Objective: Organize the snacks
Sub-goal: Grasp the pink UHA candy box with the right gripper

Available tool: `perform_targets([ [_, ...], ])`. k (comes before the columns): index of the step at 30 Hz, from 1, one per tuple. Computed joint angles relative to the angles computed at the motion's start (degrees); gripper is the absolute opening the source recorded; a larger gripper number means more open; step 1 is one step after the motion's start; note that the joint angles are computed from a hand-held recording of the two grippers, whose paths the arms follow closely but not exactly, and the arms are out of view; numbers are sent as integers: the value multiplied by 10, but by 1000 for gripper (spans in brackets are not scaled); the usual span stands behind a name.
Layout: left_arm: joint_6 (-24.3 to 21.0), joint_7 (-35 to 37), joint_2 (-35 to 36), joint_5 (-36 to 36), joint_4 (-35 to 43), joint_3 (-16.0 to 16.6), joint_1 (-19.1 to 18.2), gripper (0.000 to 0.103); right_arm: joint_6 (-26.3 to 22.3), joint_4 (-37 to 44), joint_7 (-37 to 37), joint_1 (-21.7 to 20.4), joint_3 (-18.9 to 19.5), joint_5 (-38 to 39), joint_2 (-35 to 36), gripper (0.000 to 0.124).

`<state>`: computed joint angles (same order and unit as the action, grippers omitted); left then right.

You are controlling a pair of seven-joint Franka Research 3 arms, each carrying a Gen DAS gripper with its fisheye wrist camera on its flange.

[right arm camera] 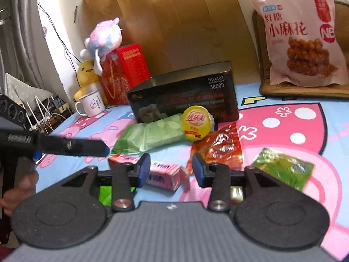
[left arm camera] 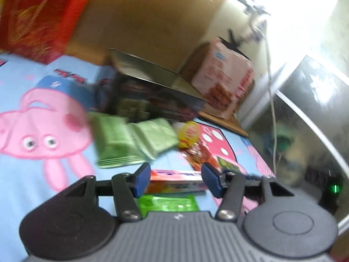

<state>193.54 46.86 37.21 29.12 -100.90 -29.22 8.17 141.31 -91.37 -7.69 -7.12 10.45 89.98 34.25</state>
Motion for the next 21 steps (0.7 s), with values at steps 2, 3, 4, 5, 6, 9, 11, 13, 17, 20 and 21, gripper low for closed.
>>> perform_targets([
  [2, -6, -10, 12, -6, 9, -16, 15, 54, 24, -7, -5, 5, -1, 9, -4, 53],
  [3, -10, -12, 23, -2, 11, -38, 36, 54, 30, -7, -3, 7, -2, 10, -3, 55],
  [4, -17, -11, 40, 5, 19, -68, 58, 54, 34, -4, 7, 10, -4, 4, 0, 55],
  [5, -24, -6, 54, 10, 26, -87, 71, 53, 40, 4, 23, 15, -6, -7, 5, 55],
  [6, -34, 1, 66, 10, 37, -98, 75, 54, 46, 9, 33, 18, -6, -15, 9, 55],
  [9, -58, 31, 87, -1, 57, -111, 71, 45, 46, 24, 63, 23, -4, -53, 20, 54],
  [11, -56, 42, 86, -16, 56, -101, 61, 38, 37, 24, 75, 22, 2, -79, 22, 49],
  [13, -44, 50, 70, -31, 41, -85, 52, 37, 74, 9, 38, 27, 13, -62, 13, 48],
  [17, 1, 28, 10, -59, -15, -10, 13, 37, 95, -4, 10, 37, 21, -54, 3, 35],
  [20, 47, -9, -28, -71, -65, 31, 1, 37, 95, 2, -8, 46, 26, -50, 3, 30],
  [21, 62, -15, -49, -88, -86, 64, -23, 37, 92, 6, -5, 50, 27, -56, 5, 30],
])
